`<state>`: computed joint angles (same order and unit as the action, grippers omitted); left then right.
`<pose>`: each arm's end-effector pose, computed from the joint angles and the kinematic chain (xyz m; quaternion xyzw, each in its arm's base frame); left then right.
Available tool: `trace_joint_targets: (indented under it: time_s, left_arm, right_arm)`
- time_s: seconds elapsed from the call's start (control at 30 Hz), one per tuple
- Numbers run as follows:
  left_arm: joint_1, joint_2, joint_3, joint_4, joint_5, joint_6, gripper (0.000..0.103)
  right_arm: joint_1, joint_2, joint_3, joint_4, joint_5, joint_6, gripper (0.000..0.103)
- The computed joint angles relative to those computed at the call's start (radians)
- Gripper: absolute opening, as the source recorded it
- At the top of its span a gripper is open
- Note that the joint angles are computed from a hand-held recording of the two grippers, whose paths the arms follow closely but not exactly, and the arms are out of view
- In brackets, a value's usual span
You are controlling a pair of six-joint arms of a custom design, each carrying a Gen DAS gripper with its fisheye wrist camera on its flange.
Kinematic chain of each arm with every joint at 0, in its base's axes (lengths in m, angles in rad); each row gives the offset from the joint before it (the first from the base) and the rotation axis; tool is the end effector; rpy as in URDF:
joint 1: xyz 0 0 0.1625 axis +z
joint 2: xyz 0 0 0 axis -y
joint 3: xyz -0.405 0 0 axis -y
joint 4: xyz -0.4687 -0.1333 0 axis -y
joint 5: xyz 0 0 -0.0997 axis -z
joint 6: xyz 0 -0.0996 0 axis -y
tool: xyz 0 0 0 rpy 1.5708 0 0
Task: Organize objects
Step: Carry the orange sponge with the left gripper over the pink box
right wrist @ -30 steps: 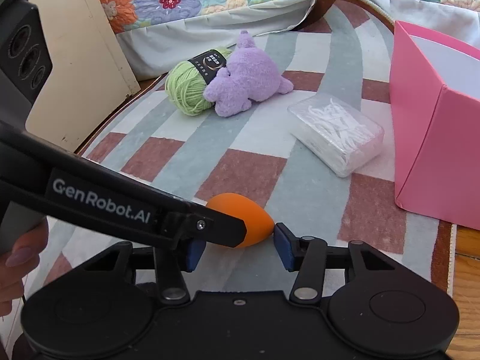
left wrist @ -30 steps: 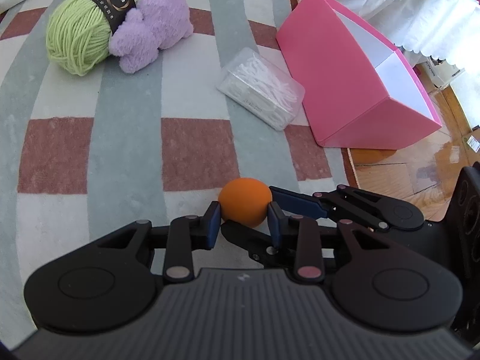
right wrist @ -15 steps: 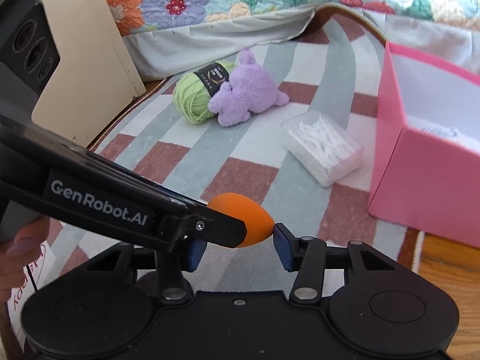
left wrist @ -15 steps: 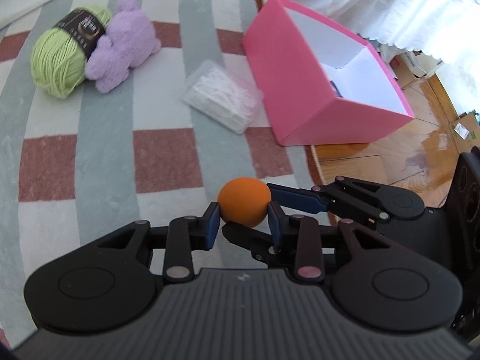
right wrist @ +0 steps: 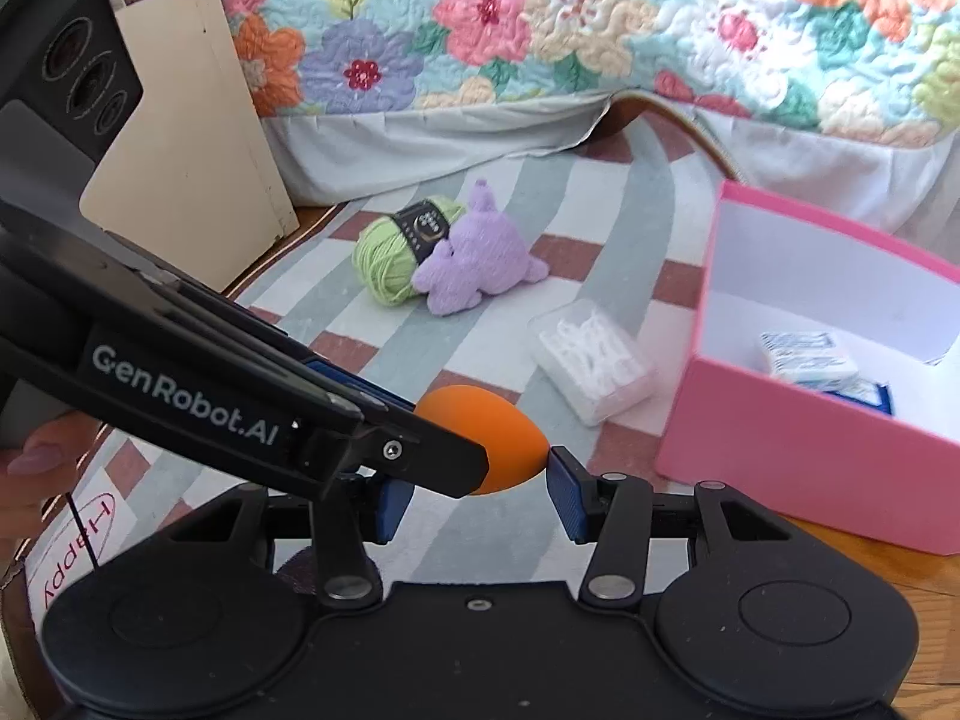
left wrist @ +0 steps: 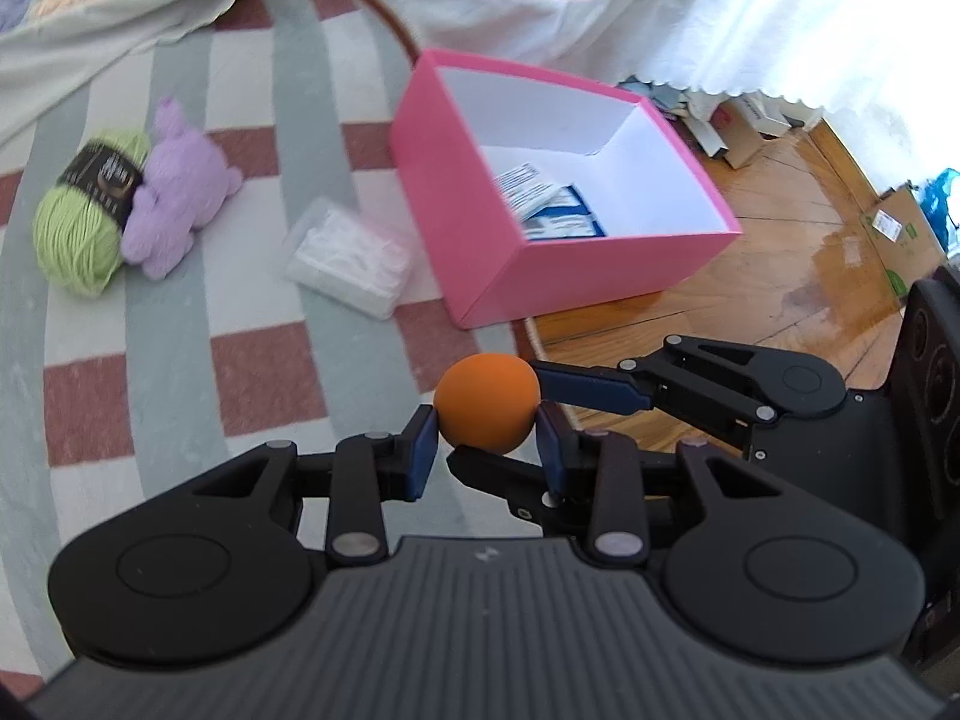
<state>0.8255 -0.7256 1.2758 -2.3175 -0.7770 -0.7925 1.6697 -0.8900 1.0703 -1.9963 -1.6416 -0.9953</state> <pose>-0.4018 -0.7367 0.1372 -0.0596 0.9167 -0.3325 0.2136 0.2083 -0.8203 0.3210 0.5123 -0.8493 0.0949 0.0846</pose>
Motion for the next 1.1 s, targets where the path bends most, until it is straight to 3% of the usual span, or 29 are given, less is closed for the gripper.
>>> trace_joint_targets:
  time_s: [0.2, 0.33, 0.57, 0.87, 0.97, 1.1]
  left_arm:
    - [-0.007, 0.022, -0.072, 0.039, -0.023, 0.021, 0.033]
    - [-0.009, 0.039, -0.13, 0.088, -0.053, 0.008, 0.033]
    - [-0.007, 0.089, -0.249, 0.148, -0.075, 0.055, 0.033]
    - [-0.002, 0.201, -0.469, 0.253, -0.066, 0.125, 0.033]
    - [0.002, 0.243, -0.547, 0.279, -0.074, 0.139, 0.033]
    - [0.013, 0.312, -0.668, 0.311, -0.077, 0.17, 0.033]
  right_arm:
    - [0.012, 0.012, -0.066, 0.038, -0.008, 0.017, 0.054]
    - [0.012, 0.045, -0.16, 0.143, 0.008, 0.025, 0.054]
    - [0.018, 0.074, -0.241, 0.154, 0.011, 0.016, 0.054]
    - [0.026, 0.142, -0.381, 0.183, 0.002, 0.039, 0.054]
    - [0.029, 0.144, -0.38, 0.123, -0.014, 0.053, 0.054]
    - [0.03, 0.216, -0.513, 0.183, -0.029, 0.082, 0.054]
